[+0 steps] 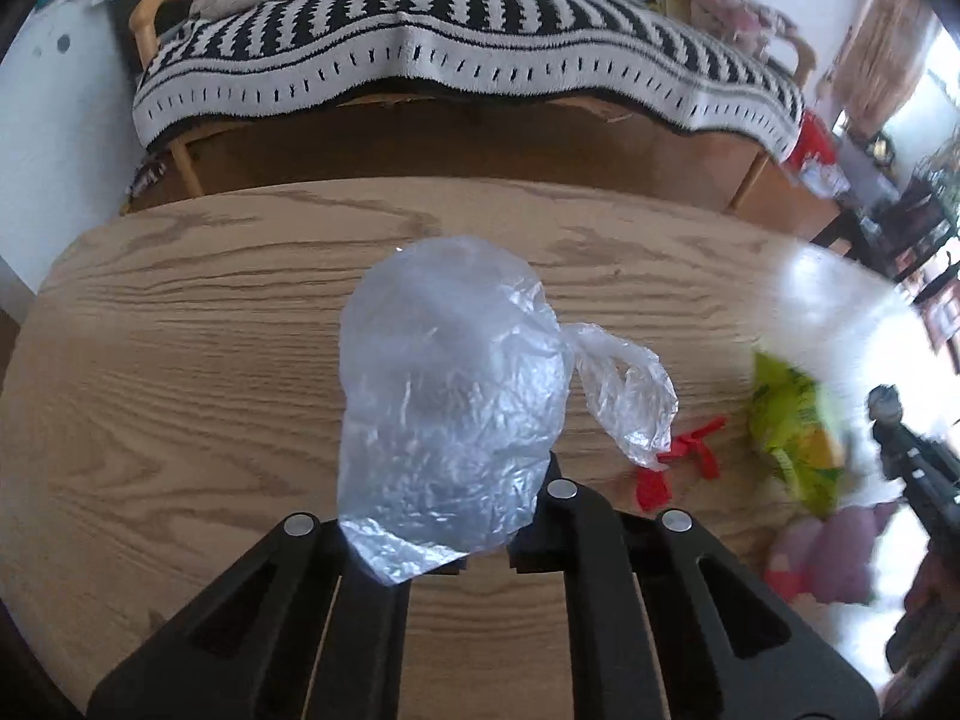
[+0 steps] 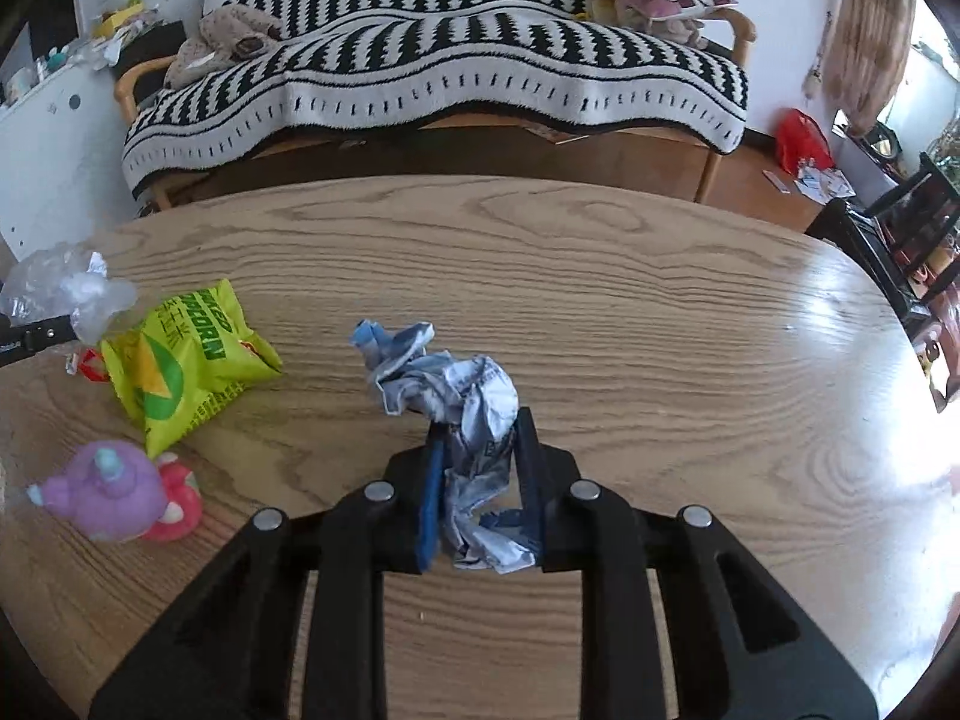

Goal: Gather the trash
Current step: 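Carry the plastic bag and foil wrapper over the bin and open both grippers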

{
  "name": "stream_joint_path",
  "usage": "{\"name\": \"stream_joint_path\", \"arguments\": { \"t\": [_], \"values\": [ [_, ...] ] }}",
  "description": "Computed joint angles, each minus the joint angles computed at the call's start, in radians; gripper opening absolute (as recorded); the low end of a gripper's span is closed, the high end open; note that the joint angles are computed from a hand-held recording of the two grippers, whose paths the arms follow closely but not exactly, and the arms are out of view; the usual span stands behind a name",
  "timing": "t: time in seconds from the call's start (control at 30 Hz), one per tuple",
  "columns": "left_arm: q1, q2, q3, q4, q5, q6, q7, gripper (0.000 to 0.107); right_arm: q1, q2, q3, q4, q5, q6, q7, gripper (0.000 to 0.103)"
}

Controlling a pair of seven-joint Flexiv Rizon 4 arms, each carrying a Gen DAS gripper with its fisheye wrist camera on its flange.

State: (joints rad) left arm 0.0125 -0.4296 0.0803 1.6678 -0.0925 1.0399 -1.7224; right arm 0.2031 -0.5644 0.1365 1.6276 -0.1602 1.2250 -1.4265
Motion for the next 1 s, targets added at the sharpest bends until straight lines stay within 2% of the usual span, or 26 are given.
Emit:
{"name": "stream_joint_path", "arguments": {
  "t": [0.07, 0.33, 0.53, 0.67, 0.8, 1.0],
  "values": [
    [0.024, 0.027, -0.027, 0.031, -0.056, 0.016, 0.025, 0.007, -0.005, 0.015, 0.006, 0.014, 0.01, 0.003, 0.003, 0.022],
    [0.007, 0.123, -0.016, 0.08, -0.047, 0.015, 0.023, 0.006, -0.017, 0.084, 0.031, 0.069, 0.049, 0.01, 0.005, 0.022],
    [0.022, 0.213, -0.056, 0.186, -0.17, 0.023, 0.094, 0.006, -0.032, 0.172, 0.05, 0.147, 0.084, 0.039, -0.021, 0.022],
    [-0.015, 0.257, -0.067, 0.287, -0.186, 0.03, 0.11, 0.006, -0.048, 0.227, 0.064, 0.221, 0.122, 0.038, -0.044, 0.022],
    [-0.045, 0.284, -0.084, 0.386, -0.248, 0.066, 0.118, 0.006, -0.058, 0.281, 0.067, 0.3, 0.157, 0.038, -0.057, 0.022],
    [-0.088, 0.339, -0.079, 0.472, -0.22, 0.108, 0.081, 0.007, -0.06, 0.372, 0.071, 0.415, 0.212, 0.039, -0.077, 0.022]
  ]
}}
